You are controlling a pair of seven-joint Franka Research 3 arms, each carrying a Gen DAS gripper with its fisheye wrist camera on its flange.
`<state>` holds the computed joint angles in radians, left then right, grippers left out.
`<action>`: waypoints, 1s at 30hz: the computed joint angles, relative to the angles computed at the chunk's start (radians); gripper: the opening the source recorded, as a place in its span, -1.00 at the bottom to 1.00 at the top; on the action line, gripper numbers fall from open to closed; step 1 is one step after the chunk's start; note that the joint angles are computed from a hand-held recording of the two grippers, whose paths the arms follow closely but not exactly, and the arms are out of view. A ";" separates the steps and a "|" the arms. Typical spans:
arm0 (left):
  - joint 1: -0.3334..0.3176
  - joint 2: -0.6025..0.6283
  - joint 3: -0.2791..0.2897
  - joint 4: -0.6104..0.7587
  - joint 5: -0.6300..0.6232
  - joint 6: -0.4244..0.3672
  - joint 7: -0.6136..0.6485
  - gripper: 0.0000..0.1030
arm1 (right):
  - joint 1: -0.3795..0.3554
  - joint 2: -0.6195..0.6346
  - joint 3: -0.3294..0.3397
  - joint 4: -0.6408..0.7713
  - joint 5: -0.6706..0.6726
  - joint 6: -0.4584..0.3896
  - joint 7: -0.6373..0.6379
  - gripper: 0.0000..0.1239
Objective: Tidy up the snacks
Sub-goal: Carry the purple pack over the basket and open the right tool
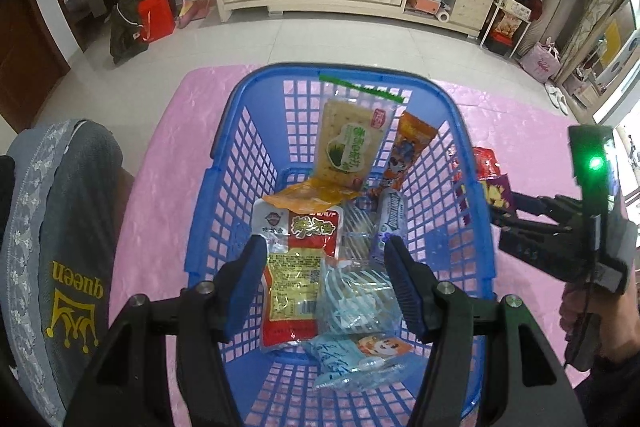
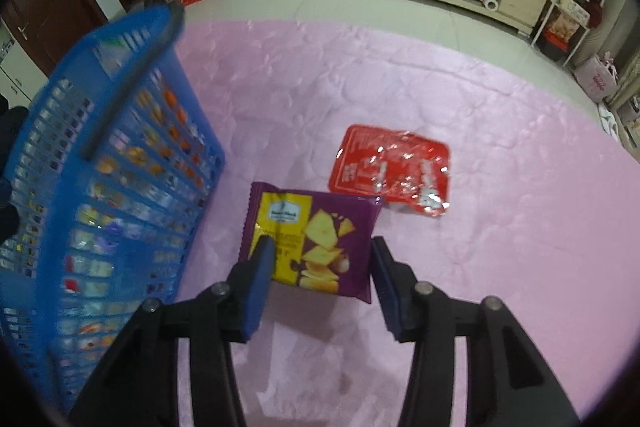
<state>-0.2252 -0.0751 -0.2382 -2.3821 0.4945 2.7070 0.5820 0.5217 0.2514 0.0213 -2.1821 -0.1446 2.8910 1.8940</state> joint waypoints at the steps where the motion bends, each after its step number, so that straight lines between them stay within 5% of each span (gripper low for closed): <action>1: -0.001 -0.011 -0.001 -0.006 0.001 -0.002 -0.001 0.14 | 0.010 -0.025 -0.009 -0.018 -0.015 0.005 0.016 -0.15; 7: -0.002 -0.092 -0.012 -0.047 0.006 -0.005 -0.013 0.14 | 0.004 -0.137 0.017 -0.080 -0.084 0.020 0.084 -0.15; 17: 0.017 -0.242 -0.024 -0.133 0.006 -0.018 -0.017 0.14 | -0.031 -0.203 0.108 -0.065 -0.034 0.029 0.002 -0.15; 30: 0.054 -0.309 -0.006 -0.220 -0.027 0.018 0.015 0.14 | 0.034 -0.110 0.129 0.054 -0.012 -0.039 -0.053 -0.15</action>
<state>-0.1714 -0.3840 -0.2444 -2.6023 0.4679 2.7251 0.5974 0.5556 0.1418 0.1501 -2.1277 -0.1566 2.8517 1.8405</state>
